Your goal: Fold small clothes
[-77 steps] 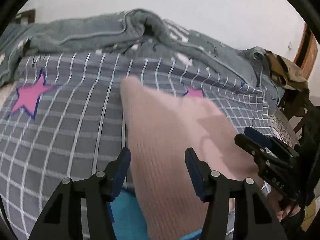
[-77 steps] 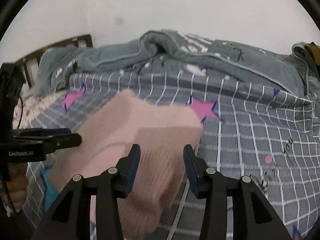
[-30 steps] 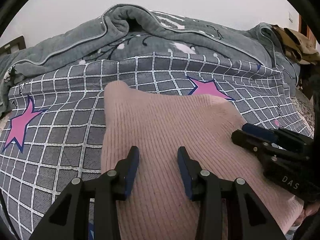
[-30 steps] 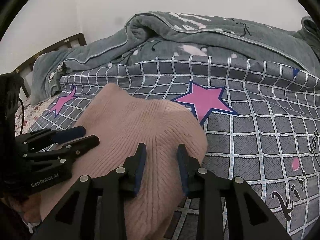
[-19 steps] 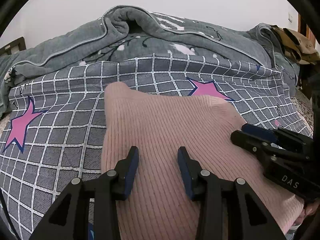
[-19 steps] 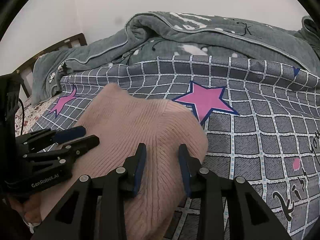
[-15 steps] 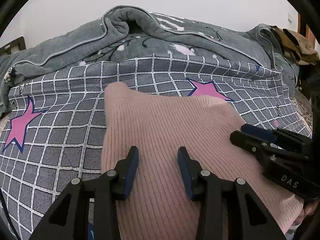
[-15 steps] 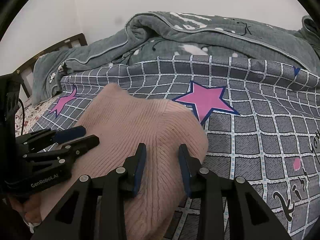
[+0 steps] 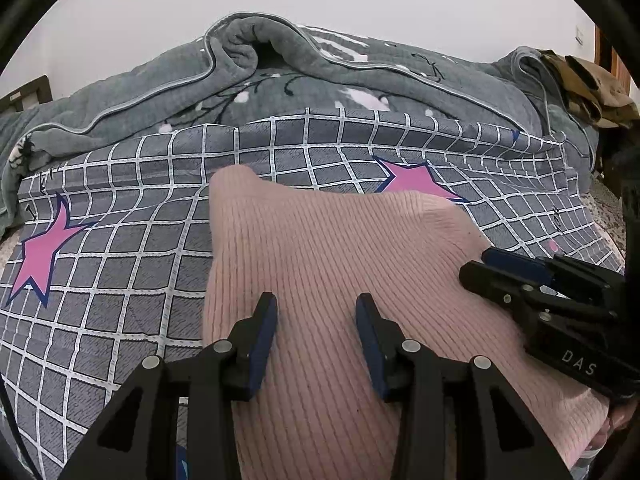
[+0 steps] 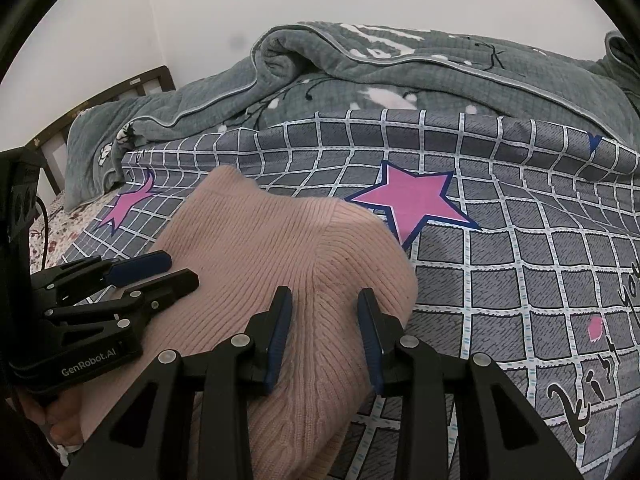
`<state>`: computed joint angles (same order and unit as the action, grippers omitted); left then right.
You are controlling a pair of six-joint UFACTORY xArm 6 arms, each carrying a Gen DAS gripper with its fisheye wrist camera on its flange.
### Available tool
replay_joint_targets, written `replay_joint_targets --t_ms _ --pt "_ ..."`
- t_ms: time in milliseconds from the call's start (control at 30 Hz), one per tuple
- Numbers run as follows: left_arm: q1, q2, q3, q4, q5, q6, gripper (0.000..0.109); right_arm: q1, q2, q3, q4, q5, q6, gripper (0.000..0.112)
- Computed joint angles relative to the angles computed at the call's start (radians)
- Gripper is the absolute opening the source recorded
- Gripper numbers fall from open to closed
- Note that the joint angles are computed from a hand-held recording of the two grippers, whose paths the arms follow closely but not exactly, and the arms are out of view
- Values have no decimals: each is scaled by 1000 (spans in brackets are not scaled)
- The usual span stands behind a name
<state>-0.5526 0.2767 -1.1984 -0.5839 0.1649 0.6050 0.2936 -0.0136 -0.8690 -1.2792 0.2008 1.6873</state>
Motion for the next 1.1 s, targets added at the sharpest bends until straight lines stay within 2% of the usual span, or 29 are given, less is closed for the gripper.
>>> replay_joint_targets --t_ms 1100 --pt "-3 -1 5 -12 -7 10 39 -3 1 -1 -4 -5 4 35"
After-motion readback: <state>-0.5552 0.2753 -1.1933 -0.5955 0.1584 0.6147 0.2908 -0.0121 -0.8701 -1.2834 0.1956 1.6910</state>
